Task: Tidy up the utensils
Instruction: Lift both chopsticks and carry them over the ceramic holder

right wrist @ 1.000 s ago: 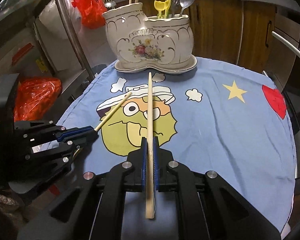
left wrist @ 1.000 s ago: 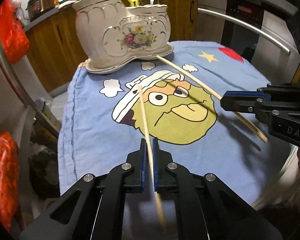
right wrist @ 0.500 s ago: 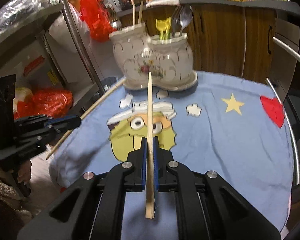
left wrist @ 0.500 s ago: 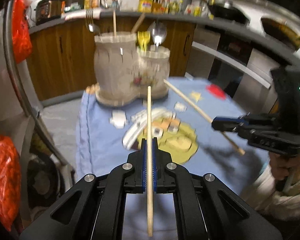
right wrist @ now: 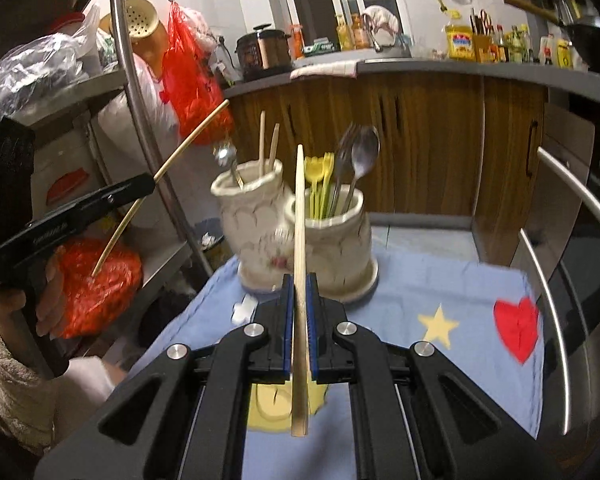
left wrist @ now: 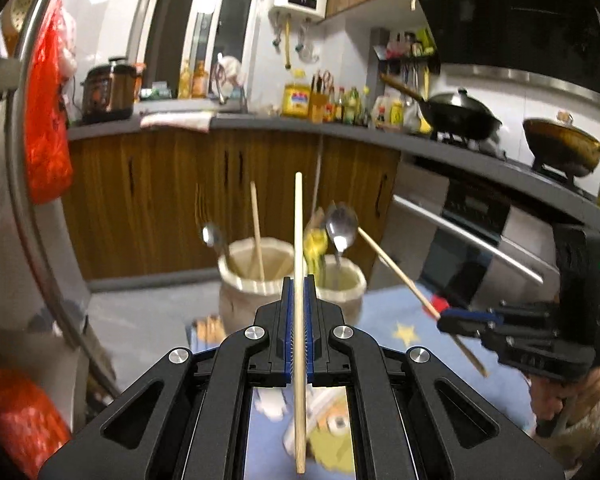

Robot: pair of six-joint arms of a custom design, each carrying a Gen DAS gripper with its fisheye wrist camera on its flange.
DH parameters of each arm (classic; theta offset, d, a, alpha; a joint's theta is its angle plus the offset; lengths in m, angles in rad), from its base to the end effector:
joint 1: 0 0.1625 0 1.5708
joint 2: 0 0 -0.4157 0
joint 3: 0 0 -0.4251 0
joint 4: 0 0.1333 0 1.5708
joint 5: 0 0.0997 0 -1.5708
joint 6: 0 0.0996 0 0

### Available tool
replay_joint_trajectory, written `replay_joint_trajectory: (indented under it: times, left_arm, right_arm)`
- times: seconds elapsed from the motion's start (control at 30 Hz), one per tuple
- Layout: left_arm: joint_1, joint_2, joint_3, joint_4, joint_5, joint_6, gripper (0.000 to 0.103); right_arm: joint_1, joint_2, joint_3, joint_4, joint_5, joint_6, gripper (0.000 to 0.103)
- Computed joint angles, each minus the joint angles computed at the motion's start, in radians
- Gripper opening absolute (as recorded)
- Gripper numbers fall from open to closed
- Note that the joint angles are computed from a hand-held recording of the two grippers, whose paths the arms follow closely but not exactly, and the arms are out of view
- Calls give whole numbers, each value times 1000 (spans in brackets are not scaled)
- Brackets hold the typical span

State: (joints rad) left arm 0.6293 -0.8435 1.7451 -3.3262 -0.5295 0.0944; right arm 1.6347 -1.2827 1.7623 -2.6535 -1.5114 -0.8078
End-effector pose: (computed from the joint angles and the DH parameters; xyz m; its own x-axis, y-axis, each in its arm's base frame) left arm -0.3912 -0.5560 0.1817 -0.7695 0.0618 -0.6357 0.6065 0.3827 -0.6970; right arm 0.1794 -0.6236 0.3396 -0.6490 -0.6613 0.3762 -0.7548 0.4976 -0.4273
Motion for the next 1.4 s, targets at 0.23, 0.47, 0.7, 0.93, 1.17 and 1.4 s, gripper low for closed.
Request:
replay_joint_trajectory:
  times: [0.23, 0.47, 0.7, 0.93, 1.17, 1.4]
  left_arm:
    - [84, 74, -164, -147, -104, 160, 5]
    - [159, 104, -247, -160, -211, 152, 5]
    - [198, 135, -273, -206, -282, 176, 5]
    - [213, 161, -286, -258, -314, 219, 5]
    - [220, 187, -293, -302, -313, 255, 5]
    - [222, 189, -275, -298, -298, 252, 5]
  right_arm:
    - [27, 127, -160, 16, 12, 107, 6]
    - [49, 260, -280, -114, 36, 140, 6]
    - [28, 362, -359, -217, 161, 209, 6]
    - [8, 401, -374, -239, 246, 208, 6]
    - [-1, 417, -374, -246, 257, 194, 6]
    - [-1, 418, -344, -290, 220, 155, 6]
